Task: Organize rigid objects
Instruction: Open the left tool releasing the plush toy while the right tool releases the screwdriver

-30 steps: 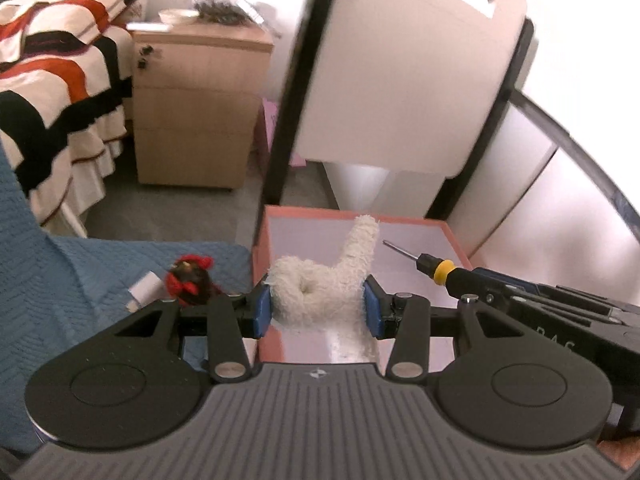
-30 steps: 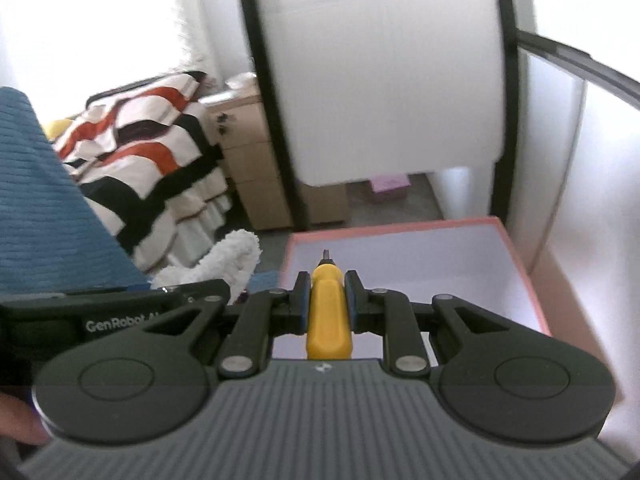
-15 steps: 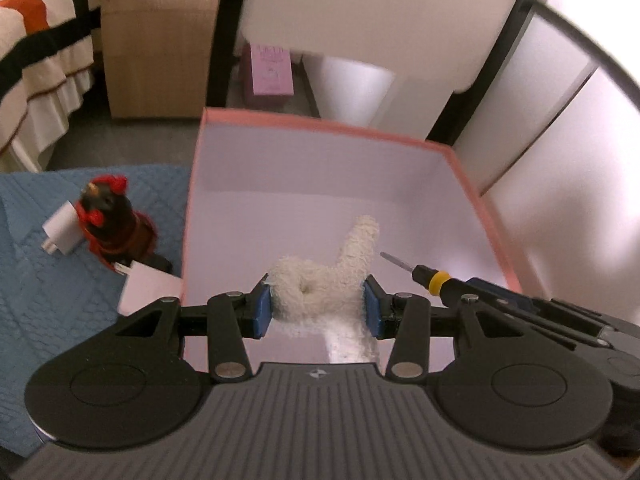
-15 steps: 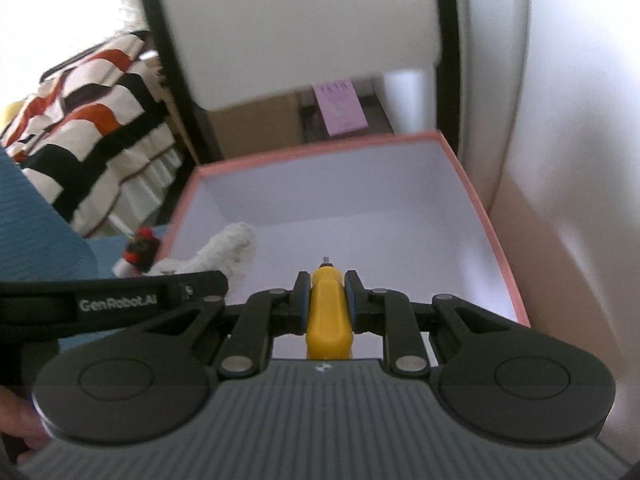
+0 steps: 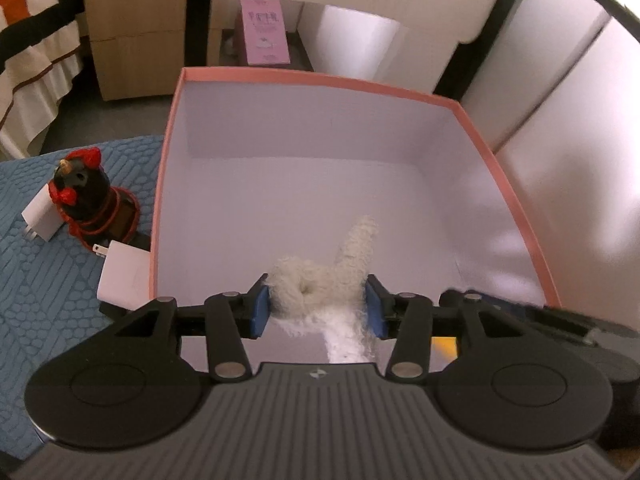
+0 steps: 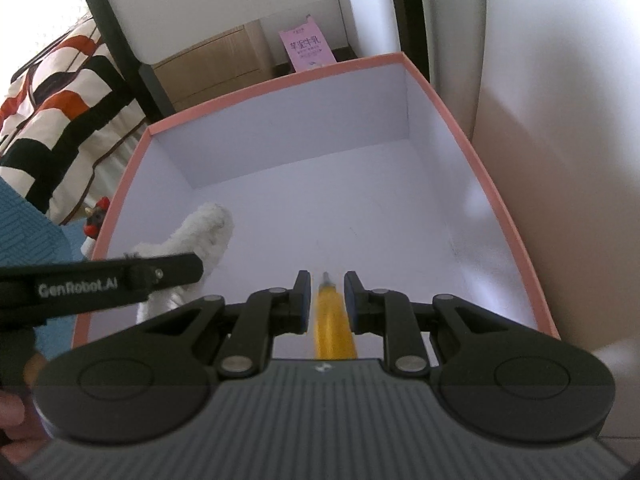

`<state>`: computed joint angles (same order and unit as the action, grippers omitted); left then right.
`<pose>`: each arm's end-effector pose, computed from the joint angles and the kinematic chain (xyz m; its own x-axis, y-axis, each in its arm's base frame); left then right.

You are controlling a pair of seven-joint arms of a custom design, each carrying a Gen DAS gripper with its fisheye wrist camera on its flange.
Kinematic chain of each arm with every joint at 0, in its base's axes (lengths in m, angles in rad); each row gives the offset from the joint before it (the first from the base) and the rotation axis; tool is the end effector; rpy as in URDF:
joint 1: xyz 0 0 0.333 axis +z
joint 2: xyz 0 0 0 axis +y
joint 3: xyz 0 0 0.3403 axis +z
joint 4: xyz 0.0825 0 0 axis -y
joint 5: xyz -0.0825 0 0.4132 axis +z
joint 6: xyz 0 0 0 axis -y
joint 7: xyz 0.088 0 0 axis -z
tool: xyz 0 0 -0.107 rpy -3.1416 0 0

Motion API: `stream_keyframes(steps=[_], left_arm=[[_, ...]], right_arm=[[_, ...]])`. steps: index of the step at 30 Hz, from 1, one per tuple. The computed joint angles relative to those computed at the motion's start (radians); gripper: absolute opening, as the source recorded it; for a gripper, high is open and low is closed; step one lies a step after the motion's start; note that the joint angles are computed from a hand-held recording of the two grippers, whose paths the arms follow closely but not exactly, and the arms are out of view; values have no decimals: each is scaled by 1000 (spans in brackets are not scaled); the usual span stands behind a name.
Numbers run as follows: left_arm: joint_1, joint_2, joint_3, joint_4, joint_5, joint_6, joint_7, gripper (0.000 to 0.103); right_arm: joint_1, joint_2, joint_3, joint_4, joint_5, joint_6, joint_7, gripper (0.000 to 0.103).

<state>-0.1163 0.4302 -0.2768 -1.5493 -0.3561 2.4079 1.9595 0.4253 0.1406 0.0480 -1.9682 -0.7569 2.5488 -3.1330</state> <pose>0.7059 -0.2586 0.4693 -0.5372 -0.8021 0.2608 -0.7900 0.3701 -0.4888 0.5748 0.3033 0.4552 -0.4490 -0.8606 -0.2404 -0.6422 0.4979 -0.5828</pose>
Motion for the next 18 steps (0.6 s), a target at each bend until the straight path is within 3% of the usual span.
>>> stream_keyframes(steps=[2,4,18], left_arm=[[8,-11,-6,-9,-15,3,13,57],[12,-22,-7,-13,-26,1,17,63],[75,-196,6,-105,-213,49,200,63]], right_arm=[[-2,2,2,11,18,-13,-13,31],[-3,2,2,15,26,0,-37,30],[37,-65,50,78,-108,-155,67,30]])
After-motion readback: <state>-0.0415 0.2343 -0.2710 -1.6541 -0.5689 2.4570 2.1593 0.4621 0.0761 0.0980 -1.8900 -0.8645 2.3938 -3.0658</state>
